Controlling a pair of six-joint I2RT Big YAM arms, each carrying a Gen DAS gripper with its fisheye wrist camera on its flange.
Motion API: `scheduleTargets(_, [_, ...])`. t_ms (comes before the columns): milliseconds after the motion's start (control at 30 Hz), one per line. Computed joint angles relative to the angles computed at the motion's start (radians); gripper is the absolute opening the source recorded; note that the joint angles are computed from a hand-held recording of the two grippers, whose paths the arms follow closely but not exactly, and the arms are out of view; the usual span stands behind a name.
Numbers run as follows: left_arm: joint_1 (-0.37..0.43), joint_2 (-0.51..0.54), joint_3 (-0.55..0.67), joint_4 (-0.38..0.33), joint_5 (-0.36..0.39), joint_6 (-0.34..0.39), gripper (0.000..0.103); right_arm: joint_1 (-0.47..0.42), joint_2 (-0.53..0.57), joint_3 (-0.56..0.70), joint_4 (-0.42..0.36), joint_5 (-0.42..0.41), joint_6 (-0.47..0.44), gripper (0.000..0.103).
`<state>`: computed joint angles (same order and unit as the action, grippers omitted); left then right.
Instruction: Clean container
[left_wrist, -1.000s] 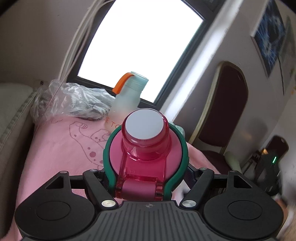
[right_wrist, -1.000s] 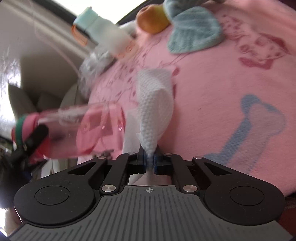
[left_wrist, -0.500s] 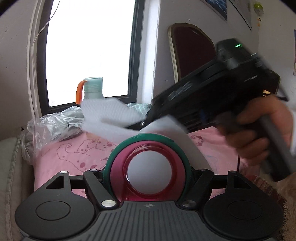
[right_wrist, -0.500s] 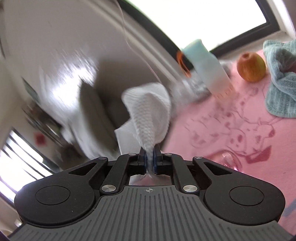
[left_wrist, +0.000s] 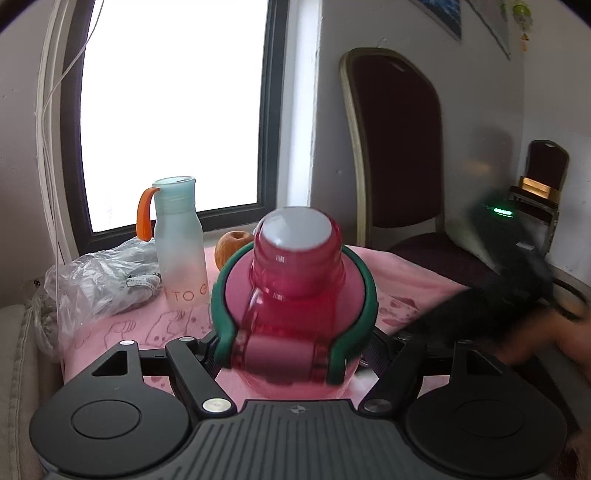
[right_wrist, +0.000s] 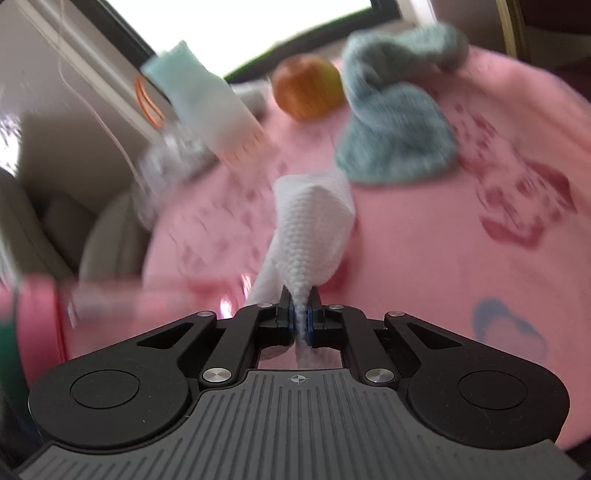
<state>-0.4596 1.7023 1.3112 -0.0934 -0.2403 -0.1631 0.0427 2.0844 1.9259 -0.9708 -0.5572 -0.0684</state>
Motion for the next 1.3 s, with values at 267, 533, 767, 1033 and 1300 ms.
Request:
scheduleTargets(267, [-0.031,0.103,0.176,-0.168,-0.160,-0.154,0.072,-0.090,-0.157,-0.231,0.216,-0.063,0.089,0.009])
scheduleTargets(533, [-0.089,0.182,0.329,-0.404,-0.367,-0.451,0.092,-0.138,-0.211,-0.309,0.307,-0.108,0.158,0.012])
scheduleTargets(767, [-0.128,0.289,0.533,-0.686,-0.549,-0.669,0.093,-0.159,-0.226,-0.335,0.349,-0.140,0.184,0.015])
scheduleTargets(1033, [-0.120,0.326,0.607,-0.754,-0.555,-0.726,0.073,-0.177,-0.238,-0.353,0.364,-0.156,0.198,0.015])
scheduleTargets(1300, [-0.085,0.185,0.370,-0.478,-0.374,-0.472,0.072,-0.175,-0.248,-0.363,0.377,-0.149,0.193,0.015])
